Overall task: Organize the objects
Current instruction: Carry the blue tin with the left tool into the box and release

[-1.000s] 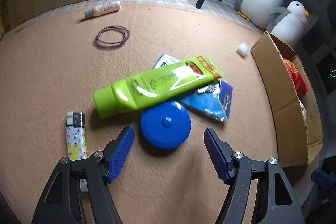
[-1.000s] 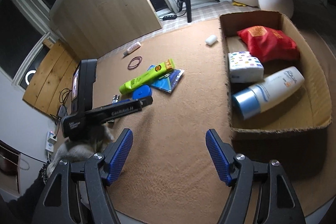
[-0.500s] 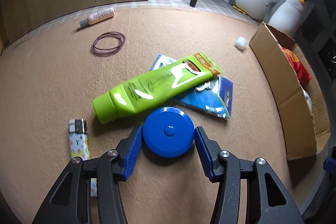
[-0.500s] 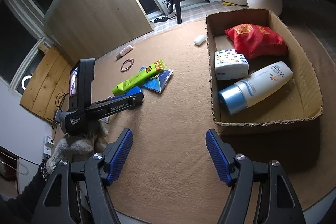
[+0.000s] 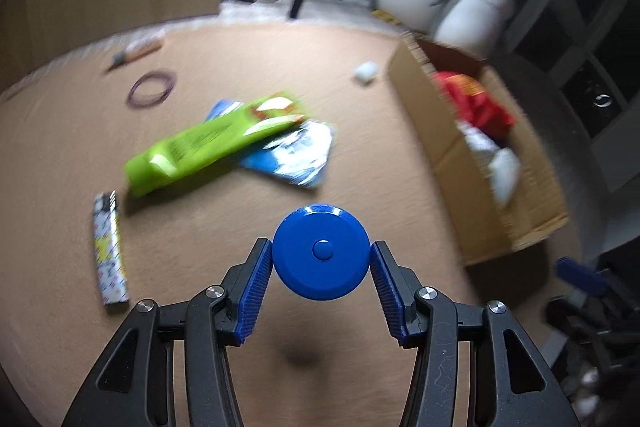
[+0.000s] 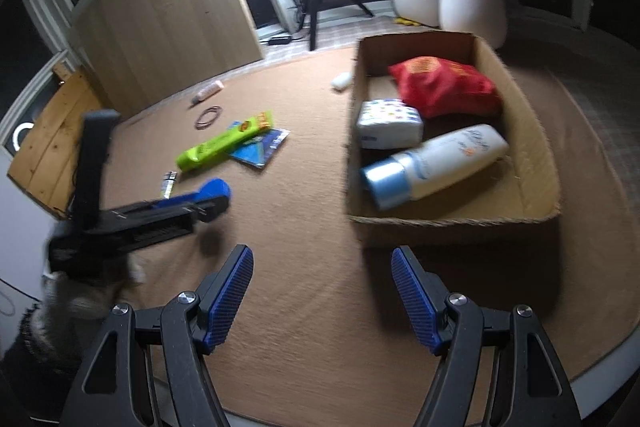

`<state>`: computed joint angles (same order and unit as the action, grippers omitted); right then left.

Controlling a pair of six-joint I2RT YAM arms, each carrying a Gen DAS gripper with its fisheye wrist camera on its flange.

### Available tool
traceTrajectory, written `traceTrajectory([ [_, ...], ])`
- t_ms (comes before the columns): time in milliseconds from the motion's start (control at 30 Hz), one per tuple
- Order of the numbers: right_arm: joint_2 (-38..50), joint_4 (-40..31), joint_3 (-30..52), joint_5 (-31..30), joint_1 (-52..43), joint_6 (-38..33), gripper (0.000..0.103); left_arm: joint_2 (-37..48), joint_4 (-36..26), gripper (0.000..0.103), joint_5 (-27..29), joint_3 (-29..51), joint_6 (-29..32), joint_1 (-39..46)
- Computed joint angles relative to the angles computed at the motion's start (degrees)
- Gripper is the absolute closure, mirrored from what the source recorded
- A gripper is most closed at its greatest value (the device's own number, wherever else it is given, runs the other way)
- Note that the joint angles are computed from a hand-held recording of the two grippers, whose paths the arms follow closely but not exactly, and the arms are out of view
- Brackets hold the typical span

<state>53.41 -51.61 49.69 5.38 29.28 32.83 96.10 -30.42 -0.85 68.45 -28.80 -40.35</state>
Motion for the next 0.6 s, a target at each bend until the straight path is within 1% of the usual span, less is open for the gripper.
traceTrajectory([
  [67, -1.3, -1.1, -0.8, 0.8, -1.3, -0.5, 0.035, 0.8, -1.0, 0.049, 0.0, 3.4, 0.2, -1.5],
  [233, -5.2, -3.5, -2.6, -1.0, -6.5, -2.2, 0.035, 5.3, -3.3, 0.049, 0.7, 12.9, 1.0, -5.1],
  [400, -9.0, -6.1, -3.8, -2.7, -11.8, -4.2, 0.035, 12.3, -5.4, 0.049, 0.6, 23.2, 1.5, -9.8],
  [600, -12.5, -9.1, -4.8, -5.9, -19.8, -8.6, 0.035, 21.2, -8.1, 0.049, 0.4, 35.0, 1.7, -13.4],
])
